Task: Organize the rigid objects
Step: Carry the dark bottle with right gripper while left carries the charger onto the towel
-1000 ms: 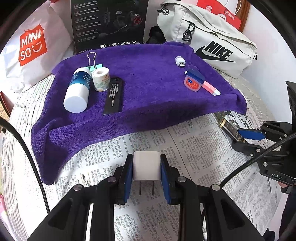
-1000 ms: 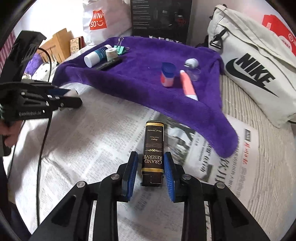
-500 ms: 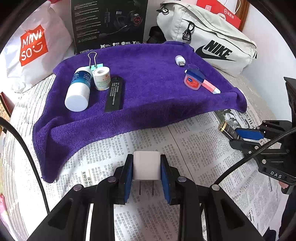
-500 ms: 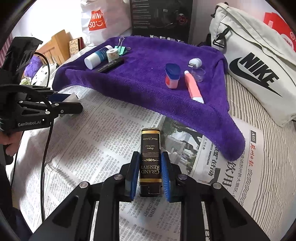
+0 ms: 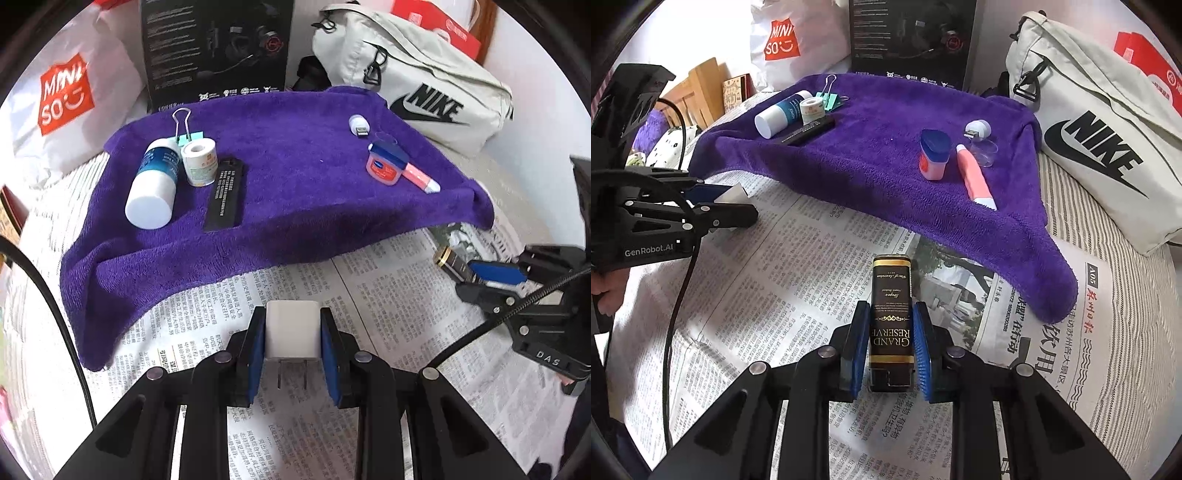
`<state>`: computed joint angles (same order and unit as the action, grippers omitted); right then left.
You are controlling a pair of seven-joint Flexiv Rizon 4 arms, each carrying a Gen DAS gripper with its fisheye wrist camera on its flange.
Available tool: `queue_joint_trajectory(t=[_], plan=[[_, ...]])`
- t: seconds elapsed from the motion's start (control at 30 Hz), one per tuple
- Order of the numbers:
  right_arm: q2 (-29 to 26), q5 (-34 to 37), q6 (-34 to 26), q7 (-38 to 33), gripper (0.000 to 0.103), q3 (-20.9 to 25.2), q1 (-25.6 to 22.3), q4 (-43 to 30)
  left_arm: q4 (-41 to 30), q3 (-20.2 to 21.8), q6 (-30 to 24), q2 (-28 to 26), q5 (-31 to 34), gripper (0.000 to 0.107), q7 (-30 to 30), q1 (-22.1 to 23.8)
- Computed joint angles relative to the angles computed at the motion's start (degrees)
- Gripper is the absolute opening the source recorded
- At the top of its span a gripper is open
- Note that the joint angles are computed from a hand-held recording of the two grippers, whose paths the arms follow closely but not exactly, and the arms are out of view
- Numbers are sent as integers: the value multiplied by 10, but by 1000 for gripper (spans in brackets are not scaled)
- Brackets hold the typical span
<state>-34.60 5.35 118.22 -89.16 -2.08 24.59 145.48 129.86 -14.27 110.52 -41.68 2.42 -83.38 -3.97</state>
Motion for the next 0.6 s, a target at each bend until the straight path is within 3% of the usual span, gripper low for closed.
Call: queue_joint_trajectory(t=[0.13, 0.27, 0.6], plan=[[16, -16, -14, 12, 23, 15, -24, 2, 14, -7, 2, 9, 7, 26, -4, 13], [33, -20, -9, 12, 23, 18, -28, 10, 29, -26, 10, 22, 24, 26, -10, 44], [66, -24, -21, 12, 23, 17, -39, 5, 37, -37, 3, 50, 38, 26, -20, 71]])
